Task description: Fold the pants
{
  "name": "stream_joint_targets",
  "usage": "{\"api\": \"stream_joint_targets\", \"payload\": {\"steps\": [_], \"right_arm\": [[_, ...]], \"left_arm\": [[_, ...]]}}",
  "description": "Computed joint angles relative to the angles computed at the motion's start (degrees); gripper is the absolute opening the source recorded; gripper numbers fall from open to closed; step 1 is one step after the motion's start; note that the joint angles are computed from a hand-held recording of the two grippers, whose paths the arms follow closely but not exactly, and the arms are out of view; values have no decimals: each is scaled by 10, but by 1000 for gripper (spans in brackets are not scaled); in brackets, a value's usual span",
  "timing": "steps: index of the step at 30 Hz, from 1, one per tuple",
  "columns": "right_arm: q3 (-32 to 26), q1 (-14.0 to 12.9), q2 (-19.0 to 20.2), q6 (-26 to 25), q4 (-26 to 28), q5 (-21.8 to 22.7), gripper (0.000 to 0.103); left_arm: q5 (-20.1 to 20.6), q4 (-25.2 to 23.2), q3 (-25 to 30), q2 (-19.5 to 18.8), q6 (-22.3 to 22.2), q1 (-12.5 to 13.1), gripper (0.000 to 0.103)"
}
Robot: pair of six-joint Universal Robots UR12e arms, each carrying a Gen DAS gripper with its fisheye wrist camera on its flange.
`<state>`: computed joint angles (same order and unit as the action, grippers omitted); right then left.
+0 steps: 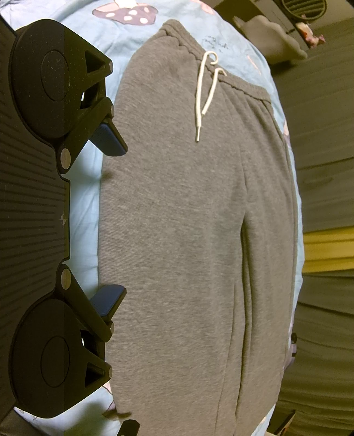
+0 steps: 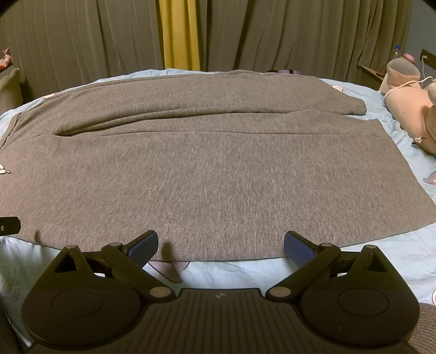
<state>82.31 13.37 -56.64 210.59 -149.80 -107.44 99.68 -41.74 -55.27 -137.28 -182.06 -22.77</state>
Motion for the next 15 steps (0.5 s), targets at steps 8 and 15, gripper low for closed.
{"api": "stream_joint_targets", "payload": {"steps": [8, 15], "right_arm": [[0, 0, 0, -3, 0, 0, 99], [0, -1, 0, -3, 0, 1, 99]], "left_arm": [[0, -1, 0, 0, 0, 0, 103], [1, 0, -4, 2, 3, 0, 103]]}}
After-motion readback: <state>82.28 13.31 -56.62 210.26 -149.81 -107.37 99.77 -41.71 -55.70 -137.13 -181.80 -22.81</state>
